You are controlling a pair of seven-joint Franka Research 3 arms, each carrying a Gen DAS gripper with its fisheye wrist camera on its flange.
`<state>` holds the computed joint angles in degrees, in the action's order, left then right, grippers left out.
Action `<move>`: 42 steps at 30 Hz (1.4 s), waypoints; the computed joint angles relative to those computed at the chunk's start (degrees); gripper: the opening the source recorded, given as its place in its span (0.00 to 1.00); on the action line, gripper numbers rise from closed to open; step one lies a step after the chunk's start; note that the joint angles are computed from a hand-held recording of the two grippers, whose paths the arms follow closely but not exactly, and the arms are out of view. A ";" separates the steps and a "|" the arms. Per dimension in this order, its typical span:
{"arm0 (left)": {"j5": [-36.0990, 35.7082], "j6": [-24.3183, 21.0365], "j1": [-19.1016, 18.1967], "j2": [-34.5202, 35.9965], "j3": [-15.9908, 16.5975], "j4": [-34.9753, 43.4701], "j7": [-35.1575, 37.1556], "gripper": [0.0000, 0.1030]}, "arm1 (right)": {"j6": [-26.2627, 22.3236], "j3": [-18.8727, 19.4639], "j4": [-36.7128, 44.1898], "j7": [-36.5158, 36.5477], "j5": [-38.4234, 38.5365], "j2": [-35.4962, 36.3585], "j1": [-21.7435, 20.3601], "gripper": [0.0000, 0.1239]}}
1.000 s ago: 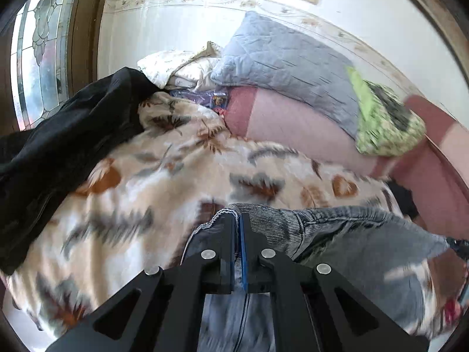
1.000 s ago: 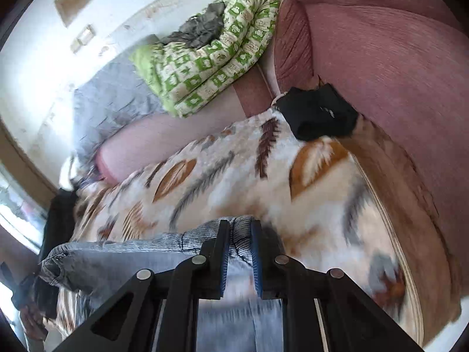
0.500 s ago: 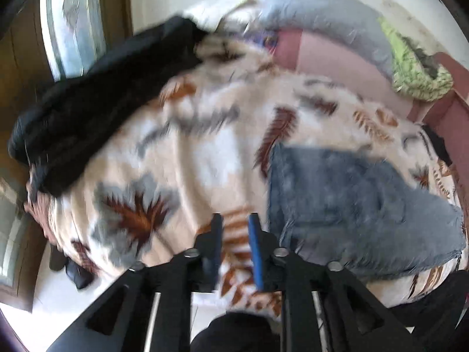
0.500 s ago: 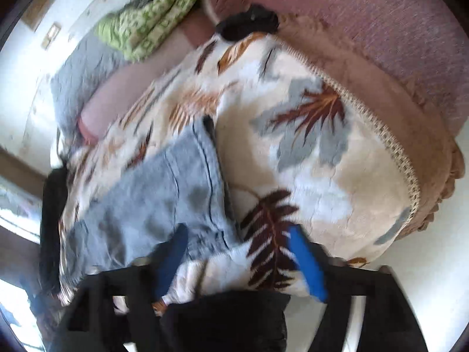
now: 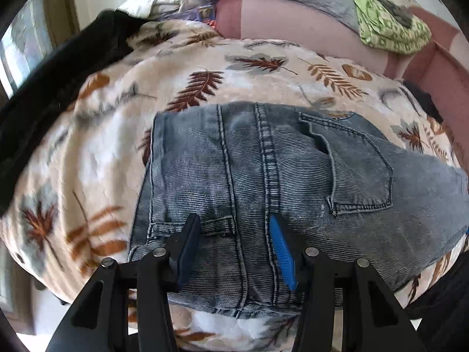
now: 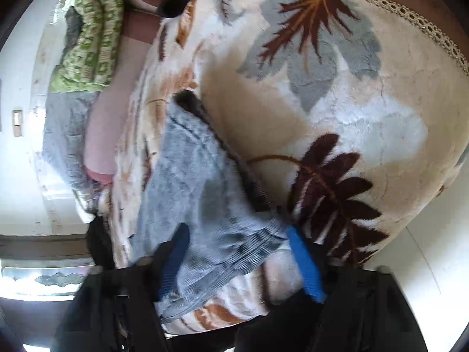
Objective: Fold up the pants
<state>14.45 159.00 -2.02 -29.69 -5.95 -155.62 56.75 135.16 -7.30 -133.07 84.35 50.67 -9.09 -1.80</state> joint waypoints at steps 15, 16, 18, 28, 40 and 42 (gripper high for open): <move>0.18 -8.19 1.66 -3.15 -0.57 1.37 1.66 0.54 | 2.83 1.25 -2.32 2.48 -21.58 -4.23 1.02 0.35; 1.21 -8.06 2.09 -4.45 -1.12 1.21 1.06 0.54 | 1.88 2.63 -1.79 3.27 -23.88 -4.75 -0.36 0.36; 2.94 -7.07 2.78 -6.42 -1.96 0.99 -0.32 0.54 | 2.72 4.59 -1.33 6.32 -30.20 -6.76 -1.77 0.36; 4.09 -12.49 0.41 -0.68 -1.70 2.81 1.00 0.61 | -3.50 1.94 5.22 -0.47 -27.17 1.14 3.19 0.55; 5.30 -11.69 2.97 2.51 -3.13 5.21 -3.21 0.70 | -3.71 8.47 27.59 -11.22 -24.22 11.55 13.30 0.53; 8.19 -7.40 3.41 1.67 -2.88 2.39 -7.30 0.76 | -5.63 11.04 36.39 -13.00 -25.38 19.81 16.34 0.53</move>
